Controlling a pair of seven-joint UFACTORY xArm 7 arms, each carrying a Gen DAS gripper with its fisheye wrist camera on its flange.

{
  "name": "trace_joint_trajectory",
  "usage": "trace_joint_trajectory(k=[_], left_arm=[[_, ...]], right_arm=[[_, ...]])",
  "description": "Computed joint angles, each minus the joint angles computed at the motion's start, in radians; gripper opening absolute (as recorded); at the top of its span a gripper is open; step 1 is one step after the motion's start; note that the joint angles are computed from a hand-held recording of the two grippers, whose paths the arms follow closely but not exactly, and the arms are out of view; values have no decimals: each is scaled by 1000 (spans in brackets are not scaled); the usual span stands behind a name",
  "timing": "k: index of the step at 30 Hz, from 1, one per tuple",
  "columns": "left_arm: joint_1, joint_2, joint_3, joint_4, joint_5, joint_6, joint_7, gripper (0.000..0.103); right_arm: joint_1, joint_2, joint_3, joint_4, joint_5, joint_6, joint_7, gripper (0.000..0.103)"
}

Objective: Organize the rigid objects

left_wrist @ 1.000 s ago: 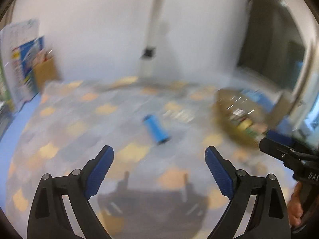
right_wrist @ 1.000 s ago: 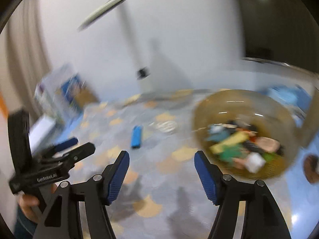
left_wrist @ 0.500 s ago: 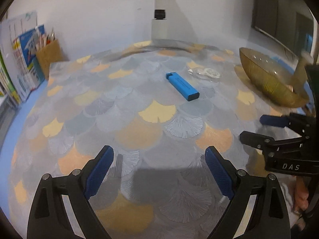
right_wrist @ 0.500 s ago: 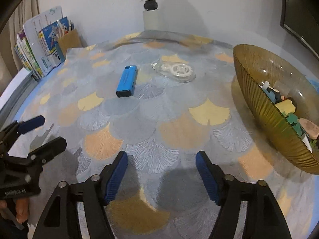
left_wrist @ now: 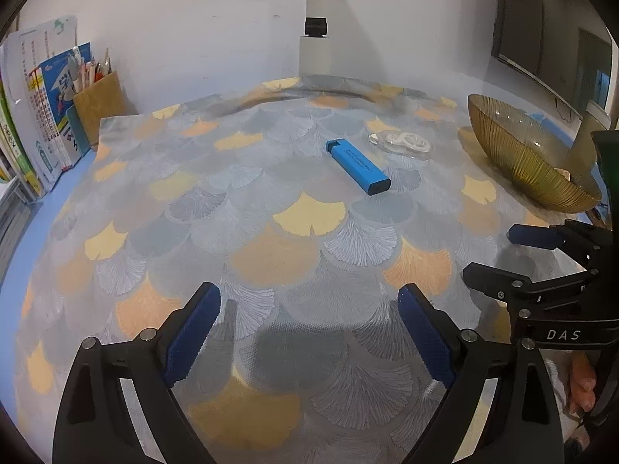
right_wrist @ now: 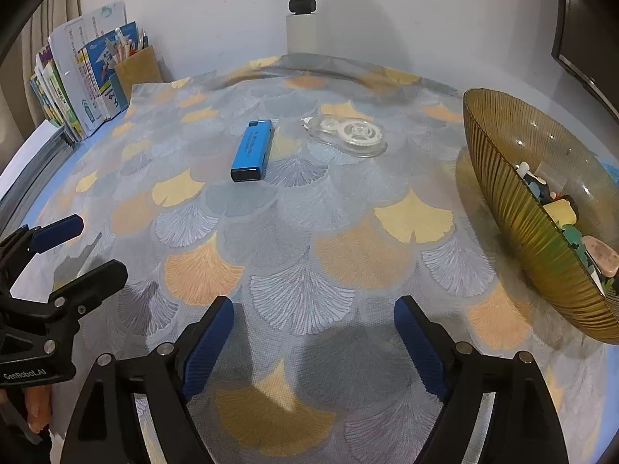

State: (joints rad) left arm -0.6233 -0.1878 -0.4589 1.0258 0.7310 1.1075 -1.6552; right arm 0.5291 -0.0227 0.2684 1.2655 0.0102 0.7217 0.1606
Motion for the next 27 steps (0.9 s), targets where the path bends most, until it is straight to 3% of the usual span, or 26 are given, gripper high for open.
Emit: trace_joint_trajectory(k=[21, 25, 27], left_arm=[[-8, 20, 14, 20, -5, 4, 41, 92], [17, 0, 44, 14, -39, -58, 41, 92], [48, -12, 79, 8, -73, -146, 59, 92]], right_arm=[[-5, -16, -3, -19, 43, -16, -1, 87], [-11, -9, -10, -6, 83, 0, -26, 87], [-12, 13, -9, 37, 63, 51, -24, 87]])
